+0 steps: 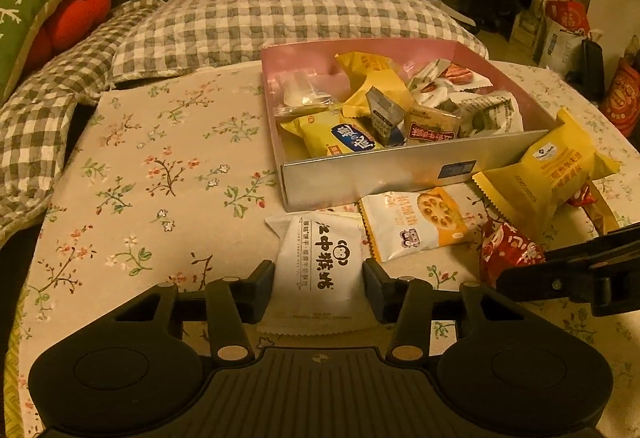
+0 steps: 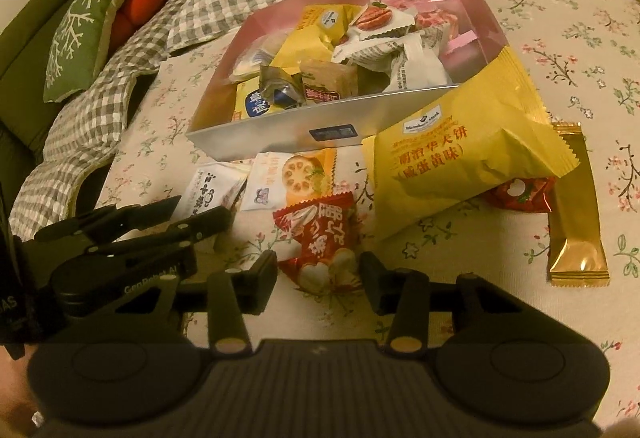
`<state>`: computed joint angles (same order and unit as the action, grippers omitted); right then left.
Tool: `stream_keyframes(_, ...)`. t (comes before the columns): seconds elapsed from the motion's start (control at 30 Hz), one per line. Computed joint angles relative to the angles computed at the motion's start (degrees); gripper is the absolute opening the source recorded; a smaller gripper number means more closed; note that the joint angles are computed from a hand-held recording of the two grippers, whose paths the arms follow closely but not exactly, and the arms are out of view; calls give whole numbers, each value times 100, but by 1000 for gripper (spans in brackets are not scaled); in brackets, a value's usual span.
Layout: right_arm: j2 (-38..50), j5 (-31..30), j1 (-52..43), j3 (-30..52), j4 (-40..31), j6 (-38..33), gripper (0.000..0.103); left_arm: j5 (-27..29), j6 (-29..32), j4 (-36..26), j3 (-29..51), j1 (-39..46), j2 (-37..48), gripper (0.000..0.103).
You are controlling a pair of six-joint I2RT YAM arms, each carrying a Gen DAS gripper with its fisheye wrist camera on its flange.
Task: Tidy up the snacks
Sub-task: 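Grasp the white black-text packet with the left tool while the right tool grasps the red candy packet, then carry the white packet and red candy packet into the pink box with both tools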
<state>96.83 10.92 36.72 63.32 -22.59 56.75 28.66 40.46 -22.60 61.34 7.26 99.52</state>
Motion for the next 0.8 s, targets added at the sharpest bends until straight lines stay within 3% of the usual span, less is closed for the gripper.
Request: stream_keyframes(0.8,-542,-336,-74,-479,389,556,38,329,53,-966,362,311,-199,45)
